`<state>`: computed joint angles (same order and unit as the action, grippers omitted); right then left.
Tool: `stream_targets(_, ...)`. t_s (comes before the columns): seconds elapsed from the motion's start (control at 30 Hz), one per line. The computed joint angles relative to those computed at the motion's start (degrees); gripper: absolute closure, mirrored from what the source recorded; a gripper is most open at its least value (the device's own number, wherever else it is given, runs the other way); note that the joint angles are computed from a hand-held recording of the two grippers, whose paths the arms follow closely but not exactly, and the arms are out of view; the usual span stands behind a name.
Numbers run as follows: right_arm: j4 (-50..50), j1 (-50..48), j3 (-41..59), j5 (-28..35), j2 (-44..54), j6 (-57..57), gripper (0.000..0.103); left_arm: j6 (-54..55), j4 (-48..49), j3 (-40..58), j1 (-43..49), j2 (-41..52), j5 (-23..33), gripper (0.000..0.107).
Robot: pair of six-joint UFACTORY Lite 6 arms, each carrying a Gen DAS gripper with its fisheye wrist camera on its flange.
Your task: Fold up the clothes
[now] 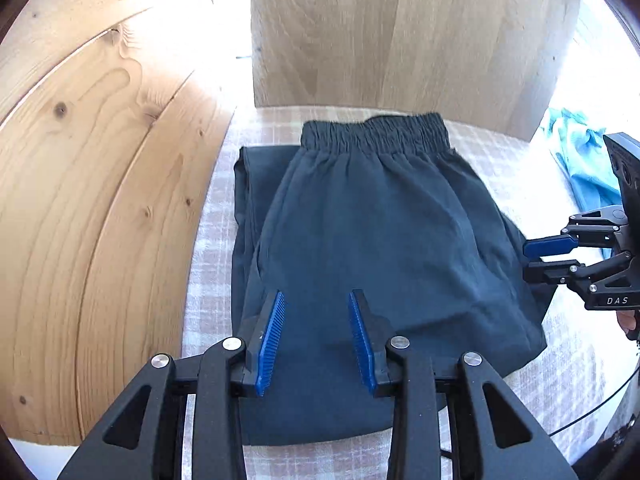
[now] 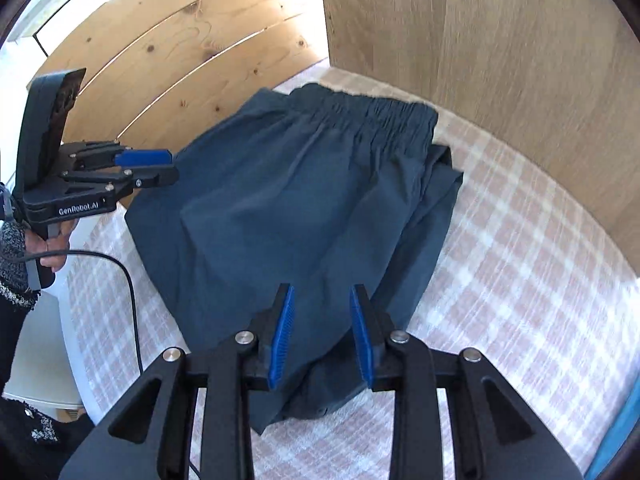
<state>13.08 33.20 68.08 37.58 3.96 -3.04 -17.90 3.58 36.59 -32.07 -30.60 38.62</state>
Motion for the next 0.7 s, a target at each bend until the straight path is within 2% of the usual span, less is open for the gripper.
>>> stream_targets(0.07,-1.39,-0.27,5.68,-0.82,4.93,0.83,0.074,-0.23,3.98,2.27,1.92,6.93,-0.95,0.075)
stream_targets(0.1,-1.95,-0.35,8.29,-1.45,7.53,1.07,0.074,-3.95,7.66,1.92,1.01,8.26,-0.51,0.075)
stream_targets(0.17,-3.73,-0.57,12.88,0.67,14.96,1.75,0.074,-10.63,13.14,-1.63,-0.59,7.22,0.21,0.070)
stream_targets(0.23,-3.50,-1.34,16.15,3.31,20.63,1.18,0.077,-9.93,12.46,0.54,-0.71,6.59,2.91,0.071)
stream_targets(0.27,-0.91,-2.81,17.11,4.12,19.87,-0.56,0.077,-9.56,12.04,1.99,-0.82,6.40,4.35,0.075)
stream_targets(0.33,4.90,-5.89,15.69,1.27,16.02,-3.53,0.077,-5.75,8.89,6.59,-0.82,5.45,4.52,0.075)
stream_targets(0.4,5.66,-7.68,16.99,-2.01,14.88,-2.13,0.077,-2.00,6.93,12.45,-0.51,10.00,2.51,0.071)
stream_targets(0.57,9.05,-9.51,30.53,1.63,25.76,-0.39,0.077,2.58,5.34,27.05,1.06,28.75,-1.51,0.072)
stream_targets(0.63,7.47,-9.60,35.80,3.21,30.45,1.36,0.076,3.75,4.75,31.67,1.84,35.08,-2.05,0.073)
stream_targets(0.67,6.68,-9.67,36.56,3.17,31.48,1.18,0.077,4.82,4.12,32.81,2.27,36.99,-2.41,0.073)
stream_targets(0.7,4.27,-9.54,35.80,2.80,31.53,2.42,0.081,7.24,2.00,34.07,3.15,39.29,-3.24,0.073)
